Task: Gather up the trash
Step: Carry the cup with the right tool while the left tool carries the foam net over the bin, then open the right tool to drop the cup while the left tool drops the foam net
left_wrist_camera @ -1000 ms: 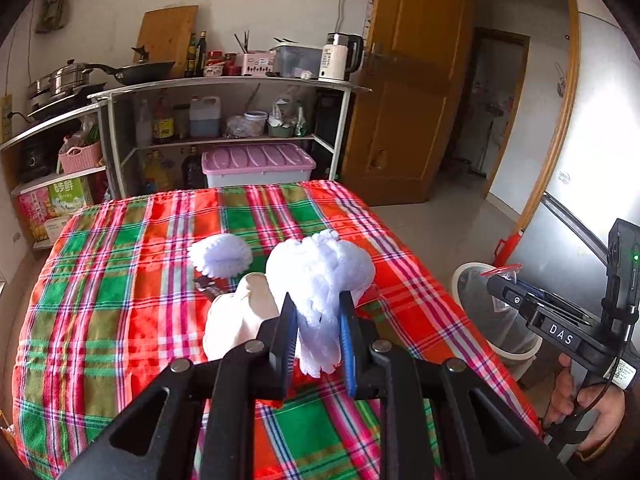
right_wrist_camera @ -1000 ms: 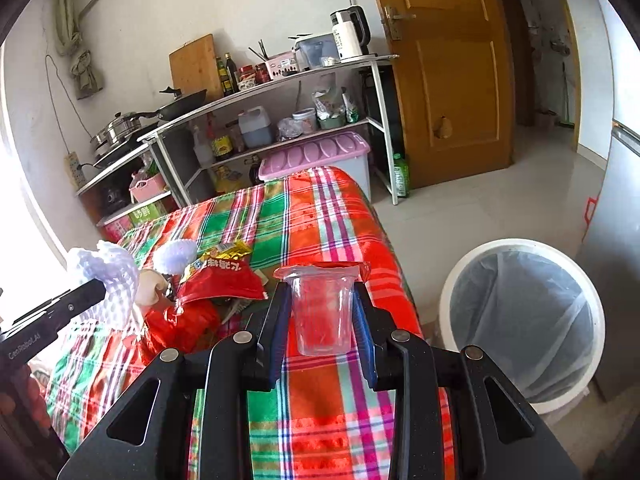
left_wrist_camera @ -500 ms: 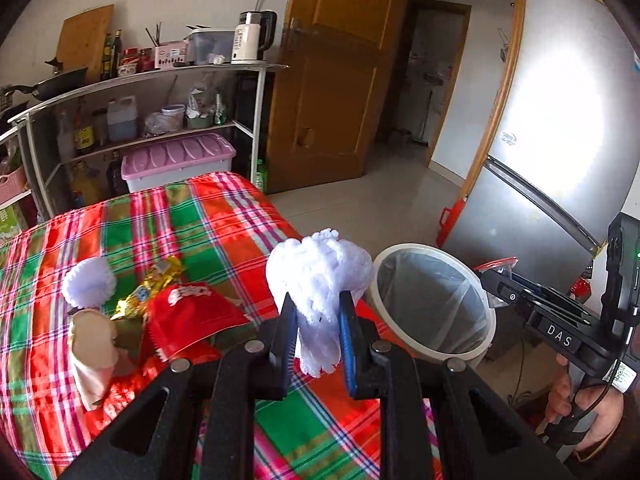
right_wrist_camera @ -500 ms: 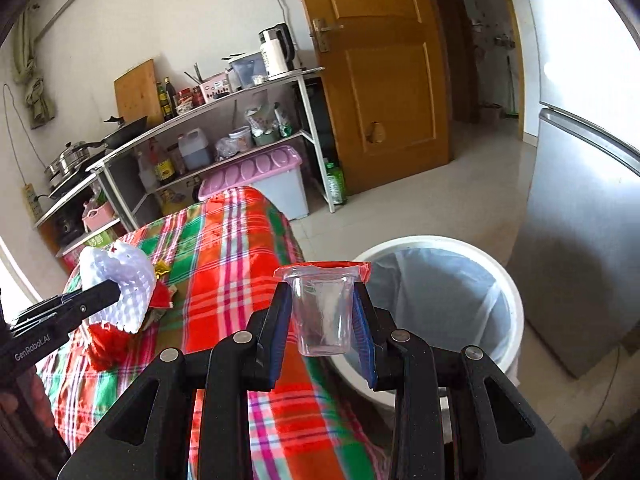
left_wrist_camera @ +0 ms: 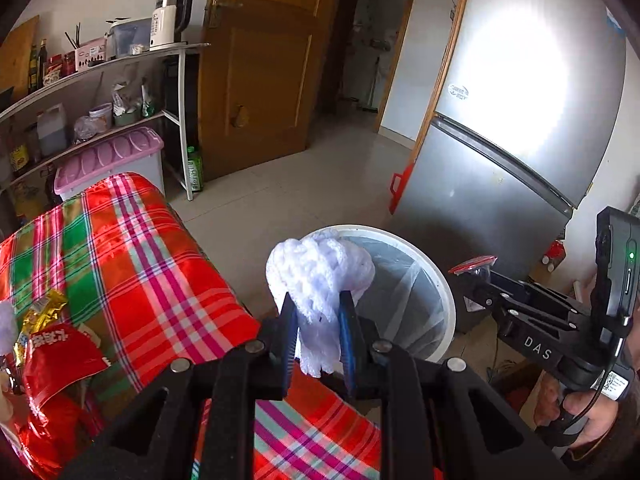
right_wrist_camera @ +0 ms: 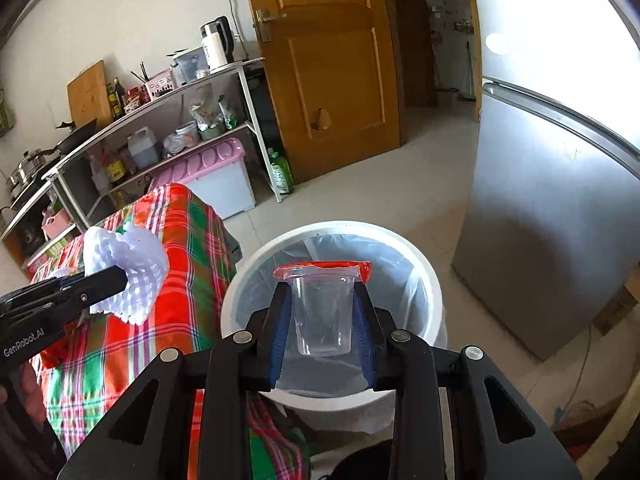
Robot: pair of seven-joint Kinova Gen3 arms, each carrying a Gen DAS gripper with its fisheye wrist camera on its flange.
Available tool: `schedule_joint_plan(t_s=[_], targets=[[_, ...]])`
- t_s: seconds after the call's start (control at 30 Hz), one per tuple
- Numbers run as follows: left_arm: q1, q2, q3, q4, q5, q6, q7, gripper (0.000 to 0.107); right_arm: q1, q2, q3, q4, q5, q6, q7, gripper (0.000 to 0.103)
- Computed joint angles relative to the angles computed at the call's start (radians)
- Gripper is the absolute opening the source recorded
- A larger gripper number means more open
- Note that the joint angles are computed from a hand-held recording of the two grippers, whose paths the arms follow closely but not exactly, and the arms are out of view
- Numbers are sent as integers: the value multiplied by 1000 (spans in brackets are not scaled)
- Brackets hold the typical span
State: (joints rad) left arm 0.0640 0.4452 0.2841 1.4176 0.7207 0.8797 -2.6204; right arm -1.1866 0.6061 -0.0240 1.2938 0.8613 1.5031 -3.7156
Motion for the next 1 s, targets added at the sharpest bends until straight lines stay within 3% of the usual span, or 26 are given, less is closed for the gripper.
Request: schedule_joint_plan(t_s=[0.3, 0.47, 0.63, 0.7, 0.73, 0.77, 1.0], targets=[[151, 76, -26, -86, -181, 5, 160, 22, 79, -34, -27, 116, -51, -127, -8, 31], [183, 105, -16, -105, -243, 13, 214, 24, 118, -41, -24, 161, -89, -198, -16, 32], [200, 128, -19, -129, -288, 23, 277, 48, 138, -51, -22, 194, -115, -238, -37, 32], [204, 132, -20, -132, -297, 17, 293, 56, 145, -53, -22, 201, -122, -253, -39, 37], [209, 138, -22, -142, -307, 16, 302, 58, 147, -53, -22, 204, -123, -258, -38, 45], [208, 139, -21, -142, -311, 14, 307, 59, 146, -53, -21, 208, -121, -263, -42, 50], [201, 146, -16, -159, -325, 22, 333, 60, 139, -50, -17, 199, -121, -254, -47, 51]])
